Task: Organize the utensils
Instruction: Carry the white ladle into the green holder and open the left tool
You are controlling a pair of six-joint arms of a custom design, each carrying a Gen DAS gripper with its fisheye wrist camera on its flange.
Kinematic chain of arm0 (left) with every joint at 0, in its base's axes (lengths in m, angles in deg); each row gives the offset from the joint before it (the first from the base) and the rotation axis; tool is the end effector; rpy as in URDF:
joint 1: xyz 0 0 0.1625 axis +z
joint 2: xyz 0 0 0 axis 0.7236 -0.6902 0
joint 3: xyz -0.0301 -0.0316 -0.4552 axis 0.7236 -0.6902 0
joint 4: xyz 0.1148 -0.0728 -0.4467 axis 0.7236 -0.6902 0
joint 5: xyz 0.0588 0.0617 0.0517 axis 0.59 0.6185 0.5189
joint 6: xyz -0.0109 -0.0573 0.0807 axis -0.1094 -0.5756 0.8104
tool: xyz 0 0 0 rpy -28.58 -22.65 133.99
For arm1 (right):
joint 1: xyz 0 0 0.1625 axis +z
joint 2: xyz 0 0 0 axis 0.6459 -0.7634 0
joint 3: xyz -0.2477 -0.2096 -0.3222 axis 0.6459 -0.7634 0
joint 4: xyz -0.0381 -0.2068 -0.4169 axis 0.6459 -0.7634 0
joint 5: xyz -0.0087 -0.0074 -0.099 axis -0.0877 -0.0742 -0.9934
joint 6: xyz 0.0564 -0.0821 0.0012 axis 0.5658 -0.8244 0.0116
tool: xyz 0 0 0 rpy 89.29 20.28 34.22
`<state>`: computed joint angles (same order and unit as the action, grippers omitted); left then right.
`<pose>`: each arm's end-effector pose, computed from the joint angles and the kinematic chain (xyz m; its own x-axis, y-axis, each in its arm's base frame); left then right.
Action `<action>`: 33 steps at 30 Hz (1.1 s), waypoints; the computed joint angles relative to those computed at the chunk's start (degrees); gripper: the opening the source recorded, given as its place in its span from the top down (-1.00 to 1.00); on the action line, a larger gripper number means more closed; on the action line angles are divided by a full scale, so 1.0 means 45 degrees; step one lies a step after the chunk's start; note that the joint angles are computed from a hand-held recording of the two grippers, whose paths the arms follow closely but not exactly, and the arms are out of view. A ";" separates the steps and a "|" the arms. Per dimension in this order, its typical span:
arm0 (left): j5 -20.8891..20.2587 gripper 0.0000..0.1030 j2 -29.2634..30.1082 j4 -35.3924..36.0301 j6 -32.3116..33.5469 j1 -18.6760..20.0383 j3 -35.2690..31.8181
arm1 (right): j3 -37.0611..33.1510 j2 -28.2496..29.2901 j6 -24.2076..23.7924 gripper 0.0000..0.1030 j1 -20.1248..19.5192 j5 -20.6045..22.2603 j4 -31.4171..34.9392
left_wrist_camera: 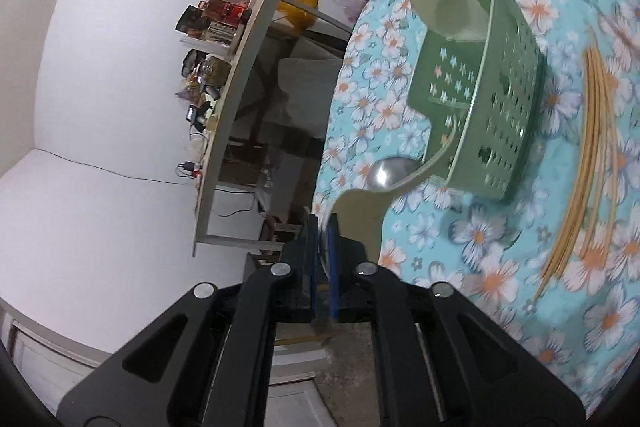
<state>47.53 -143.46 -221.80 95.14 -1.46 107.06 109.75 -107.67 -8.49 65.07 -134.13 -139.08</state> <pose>-0.2506 -0.5663 0.2242 0.3691 0.4503 -0.8130 0.8212 0.2517 0.5122 0.1951 -0.4421 0.1807 -0.7633 0.0376 0.6449 -0.4808 0.6336 -0.6060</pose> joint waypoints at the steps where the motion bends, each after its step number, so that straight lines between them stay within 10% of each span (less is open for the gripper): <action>1: -0.0123 0.88 -0.0106 0.0552 -0.0594 -0.0034 -0.0035 | 0.0002 0.0002 -0.0010 0.93 -0.0001 0.0002 -0.0002; 10: -0.1441 0.83 -0.1049 0.4241 -0.5433 -0.0104 -0.0436 | 0.0050 -0.0096 0.0231 0.93 -0.0066 0.0135 0.0159; 33: -0.6162 0.49 -0.4128 0.3158 -1.4983 0.1512 0.2387 | -0.0182 -0.2791 0.1172 0.93 0.0371 0.1809 0.2273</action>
